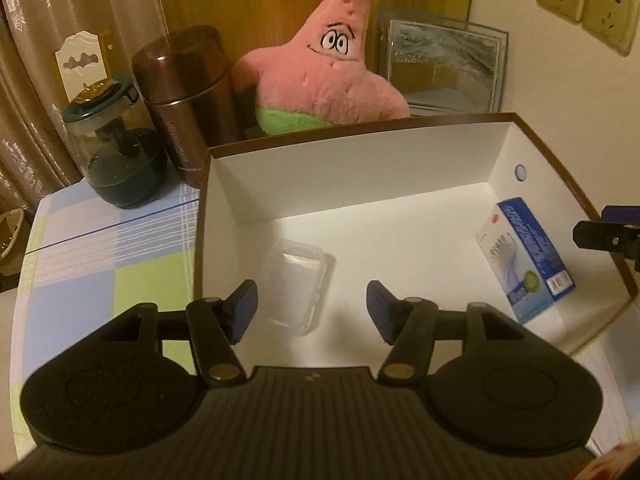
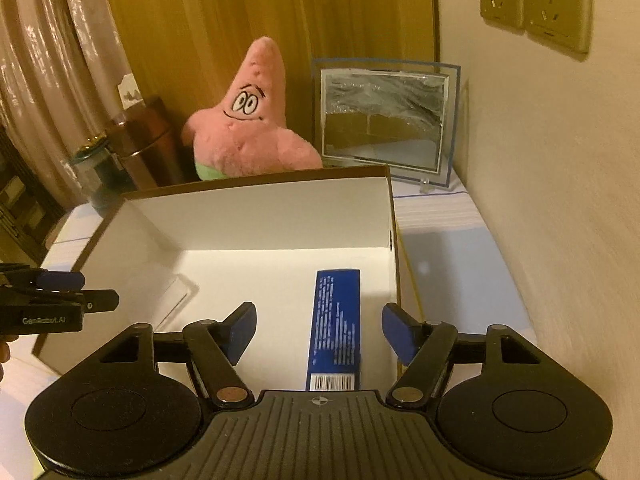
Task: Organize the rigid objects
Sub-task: 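Open both tools and withdraw them from the brown box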
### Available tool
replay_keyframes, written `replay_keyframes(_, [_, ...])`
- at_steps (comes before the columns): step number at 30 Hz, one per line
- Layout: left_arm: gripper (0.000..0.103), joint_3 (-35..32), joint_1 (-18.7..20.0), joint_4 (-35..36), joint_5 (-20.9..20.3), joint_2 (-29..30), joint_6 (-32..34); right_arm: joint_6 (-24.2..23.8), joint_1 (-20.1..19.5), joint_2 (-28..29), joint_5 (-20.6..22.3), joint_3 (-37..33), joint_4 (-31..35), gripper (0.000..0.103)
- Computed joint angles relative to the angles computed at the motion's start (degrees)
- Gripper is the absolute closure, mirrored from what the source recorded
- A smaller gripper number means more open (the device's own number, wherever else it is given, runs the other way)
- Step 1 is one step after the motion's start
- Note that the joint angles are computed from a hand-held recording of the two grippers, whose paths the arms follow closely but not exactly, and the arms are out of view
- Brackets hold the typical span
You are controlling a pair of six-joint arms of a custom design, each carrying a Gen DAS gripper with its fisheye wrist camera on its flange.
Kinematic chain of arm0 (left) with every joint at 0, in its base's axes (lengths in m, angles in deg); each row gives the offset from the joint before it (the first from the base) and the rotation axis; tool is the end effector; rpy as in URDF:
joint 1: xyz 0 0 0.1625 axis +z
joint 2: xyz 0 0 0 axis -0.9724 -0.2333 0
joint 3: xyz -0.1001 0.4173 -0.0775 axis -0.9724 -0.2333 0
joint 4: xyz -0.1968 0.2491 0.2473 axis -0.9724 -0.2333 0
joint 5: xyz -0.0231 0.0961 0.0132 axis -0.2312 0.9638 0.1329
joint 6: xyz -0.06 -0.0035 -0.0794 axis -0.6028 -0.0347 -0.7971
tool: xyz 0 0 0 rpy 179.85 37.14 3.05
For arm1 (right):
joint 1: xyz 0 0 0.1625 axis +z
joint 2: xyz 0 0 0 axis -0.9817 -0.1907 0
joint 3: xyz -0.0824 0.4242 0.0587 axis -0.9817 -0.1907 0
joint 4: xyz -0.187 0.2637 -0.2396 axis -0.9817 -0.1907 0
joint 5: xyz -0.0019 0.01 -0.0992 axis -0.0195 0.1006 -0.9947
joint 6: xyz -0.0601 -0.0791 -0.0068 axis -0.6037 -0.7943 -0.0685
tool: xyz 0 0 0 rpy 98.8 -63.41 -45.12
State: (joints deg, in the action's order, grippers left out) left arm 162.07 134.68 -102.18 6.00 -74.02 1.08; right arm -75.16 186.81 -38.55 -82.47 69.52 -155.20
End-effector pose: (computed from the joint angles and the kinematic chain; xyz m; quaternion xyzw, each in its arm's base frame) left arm -0.1300 -0.5895 0.2428 0.2934 0.8698 -0.2290 0.3240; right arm 0.2445 -0.5095 0.1221 0.0944 -0.8981 0.3521 0.2459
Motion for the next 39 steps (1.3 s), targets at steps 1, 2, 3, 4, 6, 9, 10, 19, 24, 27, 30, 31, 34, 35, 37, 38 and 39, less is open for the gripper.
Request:
replay_keyframes(1, [0.045,0.6,-0.3,0.3,0.1,-0.8,-0.5,0.3,0.2,-0.4,0.2,0.4,0.2,0.034])
replay_keyframes(2, [0.045,1.1,-0.6,0.8,0.4,-1.6,-1.3,0.6,0.6,-0.7,0.3,0.9,0.1,0.034])
replay_keyframes(3, [0.045,1.7,-0.9,1.1,0.3,-2.4,-2.0,0.9,0.9,-1.0,0.2,1.4,0.0,0.034])
replay_keyframes(4, [0.045,2.3,-1.1,1.4,-0.1,-3.4,-2.7,1.3,1.2,-1.4,0.6,1.9,0.0,0.034])
replay_keyframes(6, [0.045,3.4,-1.8,2.7,0.1,-5.2,-4.6,1.9,1.7,-2.1,0.9,3.0,-0.2,0.034])
replay_keyframes(9, [0.045,5.2,-2.7,3.6,0.4,-7.8,-6.2,2.6,2.5,-2.6,1.2,4.9,-2.5,0.034])
replay_keyframes(10, [0.045,5.7,-3.0,4.1,0.4,-8.7,-6.8,2.7,2.7,-2.8,1.7,5.7,-3.4,0.034])
replay_keyframes(19, [0.042,11.5,-5.7,7.0,0.0,-16.5,-11.8,5.2,5.6,-4.8,0.6,10.1,-5.2,0.034])
replay_keyframes(24, [0.042,14.5,-7.1,9.5,0.4,-20.5,-14.3,6.8,7.4,-5.3,0.2,12.3,-5.2,0.034])
replay_keyframes(27, [0.042,16.4,-8.1,11.1,0.7,-23.1,-15.6,8.5,8.3,-5.8,0.6,13.7,-4.8,0.034])
replay_keyframes(30, [0.042,18.2,-9.0,12.5,1.0,-25.5,-17.0,9.5,9.1,-6.1,0.4,14.7,-4.1,0.034])
replay_keyframes(31, [0.042,18.7,-9.3,12.8,1.1,-26.2,-17.4,9.6,9.4,-6.1,0.2,15.0,-4.0,0.034])
replay_keyframes(34, [0.042,20.1,-10.0,13.7,1.9,-28.1,-18.6,9.5,10.3,-5.9,-0.6,15.7,-3.5,0.034])
replay_keyframes(35, [0.042,20.5,-10.1,14.0,2.0,-28.8,-19.0,9.5,10.4,-5.9,-0.2,16.2,-3.8,0.034])
replay_keyframes(37, [0.042,21.2,-10.4,14.5,2.1,-29.9,-19.8,10.0,10.4,-6.0,0.5,16.6,-3.1,0.034])
replay_keyframes(38, [0.042,21.7,-10.6,14.7,2.3,-30.4,-20.1,10.2,10.5,-5.9,0.6,16.8,-2.7,0.034])
replay_keyframes(39, [0.042,22.1,-10.8,14.8,2.6,-31.0,-20.2,10.3,10.5,-5.8,0.7,17.1,-2.5,0.034])
